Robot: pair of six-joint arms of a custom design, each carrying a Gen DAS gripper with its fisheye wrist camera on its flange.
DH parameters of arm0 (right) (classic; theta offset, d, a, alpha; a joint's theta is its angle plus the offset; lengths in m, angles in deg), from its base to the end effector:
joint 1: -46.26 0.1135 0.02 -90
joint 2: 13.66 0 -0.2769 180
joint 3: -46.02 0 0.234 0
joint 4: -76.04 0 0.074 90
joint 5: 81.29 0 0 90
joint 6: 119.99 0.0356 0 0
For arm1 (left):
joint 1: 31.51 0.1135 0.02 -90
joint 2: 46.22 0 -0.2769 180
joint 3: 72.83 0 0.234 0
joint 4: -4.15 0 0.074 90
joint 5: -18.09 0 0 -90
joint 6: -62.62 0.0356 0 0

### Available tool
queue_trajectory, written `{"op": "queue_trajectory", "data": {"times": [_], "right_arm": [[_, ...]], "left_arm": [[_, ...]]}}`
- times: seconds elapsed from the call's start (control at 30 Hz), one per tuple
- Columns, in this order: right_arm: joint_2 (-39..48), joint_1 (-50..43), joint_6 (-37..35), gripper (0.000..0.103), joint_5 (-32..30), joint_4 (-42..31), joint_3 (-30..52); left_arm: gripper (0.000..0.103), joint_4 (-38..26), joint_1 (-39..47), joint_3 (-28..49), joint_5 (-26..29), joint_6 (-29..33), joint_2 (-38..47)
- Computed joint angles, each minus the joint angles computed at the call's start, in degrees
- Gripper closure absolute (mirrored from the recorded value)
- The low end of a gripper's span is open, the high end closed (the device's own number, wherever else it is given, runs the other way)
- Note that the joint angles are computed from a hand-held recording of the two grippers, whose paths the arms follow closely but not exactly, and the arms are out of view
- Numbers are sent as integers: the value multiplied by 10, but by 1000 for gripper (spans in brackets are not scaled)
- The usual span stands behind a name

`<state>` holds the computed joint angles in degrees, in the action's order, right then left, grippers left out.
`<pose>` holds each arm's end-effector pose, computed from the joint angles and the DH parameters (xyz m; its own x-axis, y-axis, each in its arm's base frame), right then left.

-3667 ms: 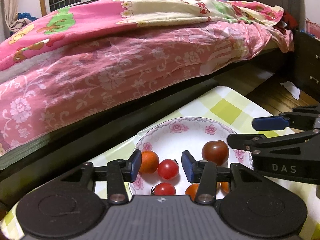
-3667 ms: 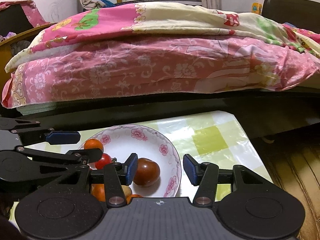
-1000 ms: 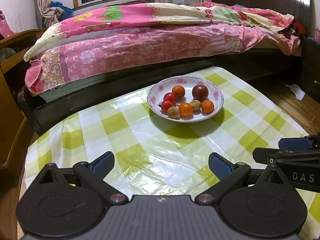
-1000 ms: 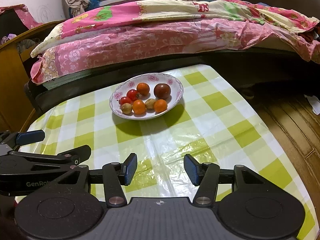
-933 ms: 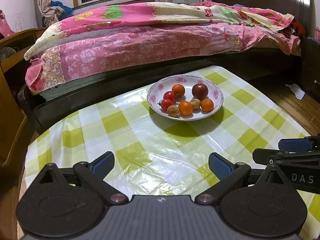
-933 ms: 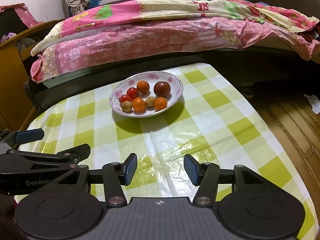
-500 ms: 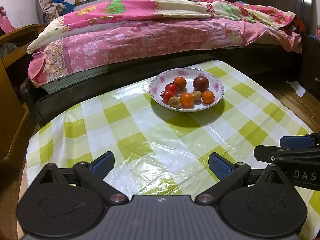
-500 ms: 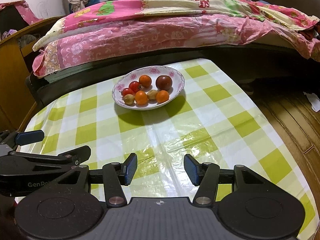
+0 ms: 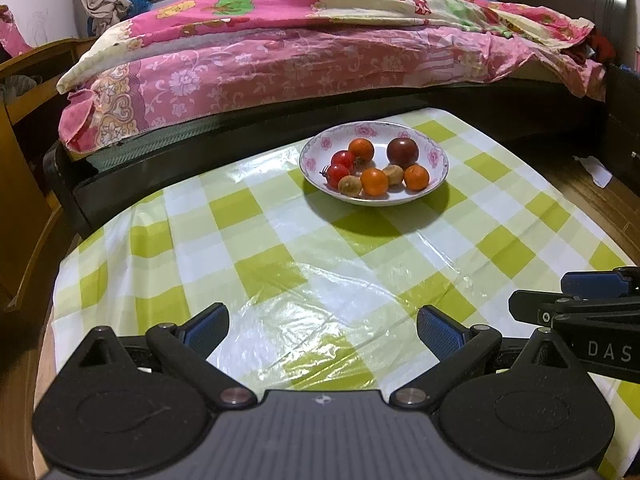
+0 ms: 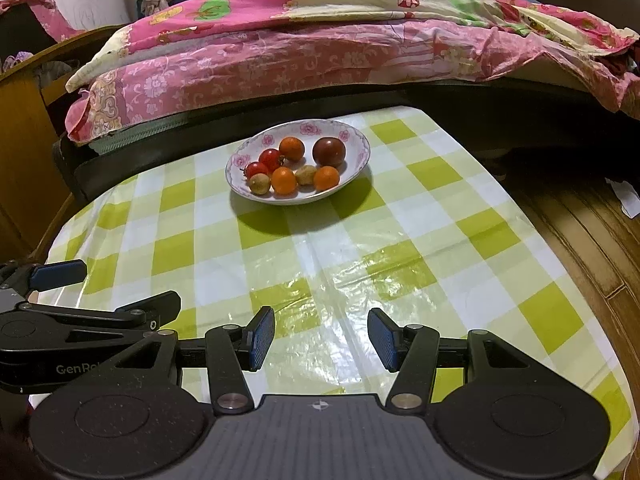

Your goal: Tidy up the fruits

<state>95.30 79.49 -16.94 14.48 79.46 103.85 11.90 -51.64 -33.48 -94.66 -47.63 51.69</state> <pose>0.2784 0.1781 0.1122 -0.7131 -0.1986 -0.6723 -0.3363 0.9384 0.0795 0.2373 -0.0723 0.1053 -0.7132 -0.0785 -0.6966 -0.1694 0.9836 0.0625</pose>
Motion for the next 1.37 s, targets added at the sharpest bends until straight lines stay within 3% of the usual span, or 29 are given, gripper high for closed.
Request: {"op": "queue_trajectory", "data": {"times": [1.37], "right_arm": [[-14,18,16,53,14,-14,-18]], "left_arm": [[0,-3,-21,-29,-17,-15,-19]]}}
